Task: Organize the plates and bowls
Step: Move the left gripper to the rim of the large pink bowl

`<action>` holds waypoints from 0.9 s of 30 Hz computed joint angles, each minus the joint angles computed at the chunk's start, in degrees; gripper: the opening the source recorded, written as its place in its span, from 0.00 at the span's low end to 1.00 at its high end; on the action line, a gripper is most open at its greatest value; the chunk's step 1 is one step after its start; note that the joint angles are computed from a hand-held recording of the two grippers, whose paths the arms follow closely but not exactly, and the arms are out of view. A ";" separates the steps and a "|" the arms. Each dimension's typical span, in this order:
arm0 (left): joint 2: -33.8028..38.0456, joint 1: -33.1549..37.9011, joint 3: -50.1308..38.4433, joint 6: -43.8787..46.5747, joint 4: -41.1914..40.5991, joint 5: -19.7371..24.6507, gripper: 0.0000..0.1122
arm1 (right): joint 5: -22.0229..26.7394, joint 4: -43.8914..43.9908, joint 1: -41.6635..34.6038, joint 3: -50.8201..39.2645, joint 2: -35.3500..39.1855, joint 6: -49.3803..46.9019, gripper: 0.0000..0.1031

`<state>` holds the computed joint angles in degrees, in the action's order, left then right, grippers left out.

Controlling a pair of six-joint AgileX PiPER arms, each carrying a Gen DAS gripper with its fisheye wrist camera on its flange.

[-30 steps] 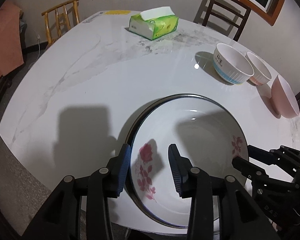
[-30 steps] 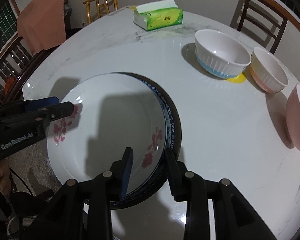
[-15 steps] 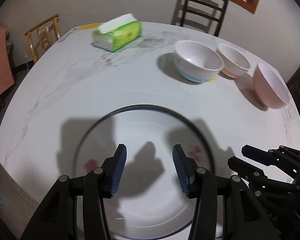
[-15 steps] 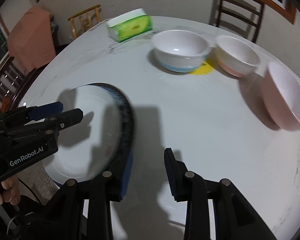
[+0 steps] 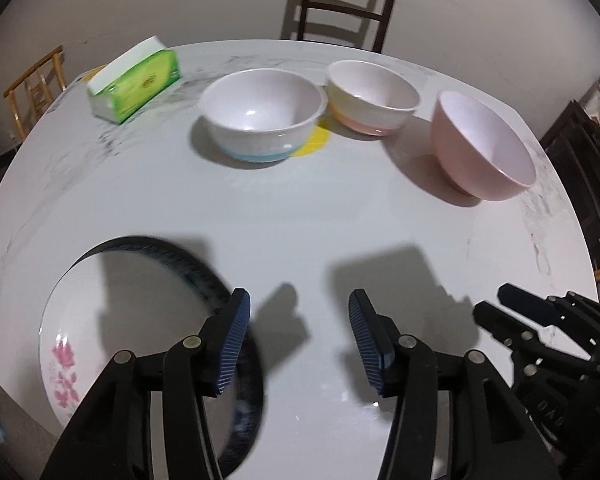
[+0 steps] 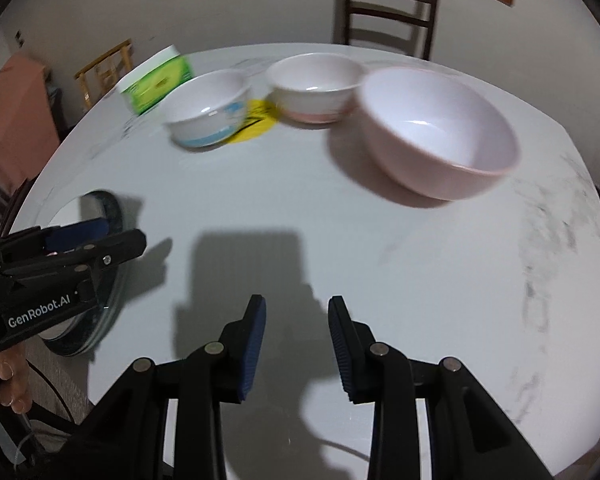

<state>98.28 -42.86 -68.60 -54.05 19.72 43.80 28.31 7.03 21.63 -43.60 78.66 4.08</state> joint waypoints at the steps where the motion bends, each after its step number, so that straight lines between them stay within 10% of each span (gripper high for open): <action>1: 0.88 -0.38 -1.61 0.36 -0.13 0.72 0.43 | 0.28 2.36 -2.35 0.45 -0.70 -3.18 0.32; 16: 12.98 -0.33 -24.81 7.80 -7.81 9.34 0.46 | 10.68 23.57 -29.76 -6.65 3.74 -32.21 0.32; 27: 27.24 1.83 -52.58 12.28 -14.62 19.59 0.47 | 17.75 25.67 -35.43 -22.78 14.71 -31.78 0.32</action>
<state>125.52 -41.03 -121.19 -41.77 5.10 63.38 46.07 32.71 -13.80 -66.38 93.37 -27.70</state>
